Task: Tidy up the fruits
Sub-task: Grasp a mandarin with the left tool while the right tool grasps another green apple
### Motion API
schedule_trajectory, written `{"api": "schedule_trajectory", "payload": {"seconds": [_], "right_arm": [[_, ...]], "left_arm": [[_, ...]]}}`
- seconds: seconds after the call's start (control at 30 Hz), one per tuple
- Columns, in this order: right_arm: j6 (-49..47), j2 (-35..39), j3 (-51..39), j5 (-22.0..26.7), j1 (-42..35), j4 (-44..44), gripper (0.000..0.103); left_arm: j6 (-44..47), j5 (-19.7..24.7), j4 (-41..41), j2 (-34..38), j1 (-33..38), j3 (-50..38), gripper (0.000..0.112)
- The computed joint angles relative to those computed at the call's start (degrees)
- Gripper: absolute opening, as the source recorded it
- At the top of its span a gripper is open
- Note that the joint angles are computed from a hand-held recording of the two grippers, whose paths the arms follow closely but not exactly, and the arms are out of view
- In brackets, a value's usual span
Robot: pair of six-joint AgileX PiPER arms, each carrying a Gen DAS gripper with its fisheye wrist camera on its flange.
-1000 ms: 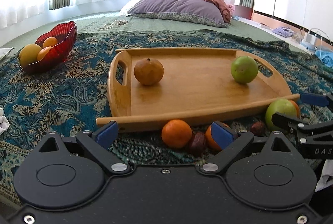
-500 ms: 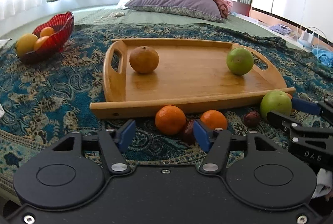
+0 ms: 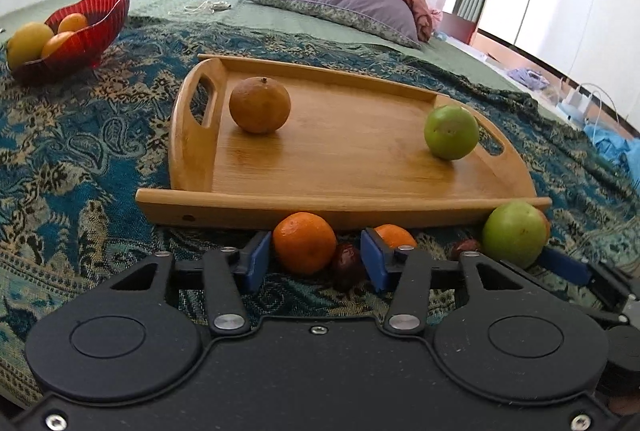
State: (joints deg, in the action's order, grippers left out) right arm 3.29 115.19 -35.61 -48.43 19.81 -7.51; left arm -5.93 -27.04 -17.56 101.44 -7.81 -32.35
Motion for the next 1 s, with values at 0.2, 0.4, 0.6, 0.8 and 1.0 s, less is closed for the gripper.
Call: {"api": "schedule_trajectory", "payload": {"seconds": [0.2, 0.4, 0.6, 0.8, 1.0], "right_arm": [[2.42, 0.42, -1.87, 2.37, 0.26, 0.74, 0.074], [5.46, 0.94, -3.86, 6.06, 0.51, 0.86, 0.073], [5.48, 1.52, -4.99, 6.43, 0.72, 1.40, 0.073], [3.48, 1.84, -5.61, 7.37, 1.36, 2.79, 0.072], [1.68, 1.84, -6.39, 8.60, 2.08, 4.24, 0.071]], "left_arm": [[-3.19, -0.61, 3.72, -0.62, 1.10, 1.18, 0.044], [7.81, -4.34, -5.46, -1.64, -1.80, 3.50, 0.034], [6.29, -3.76, -3.56, -2.02, -0.75, 3.93, 0.034], [-0.46, -0.66, 3.79, -0.96, 1.90, 1.57, 0.035], [-5.92, 1.73, 7.77, 0.67, 3.21, -1.04, 0.037]]}}
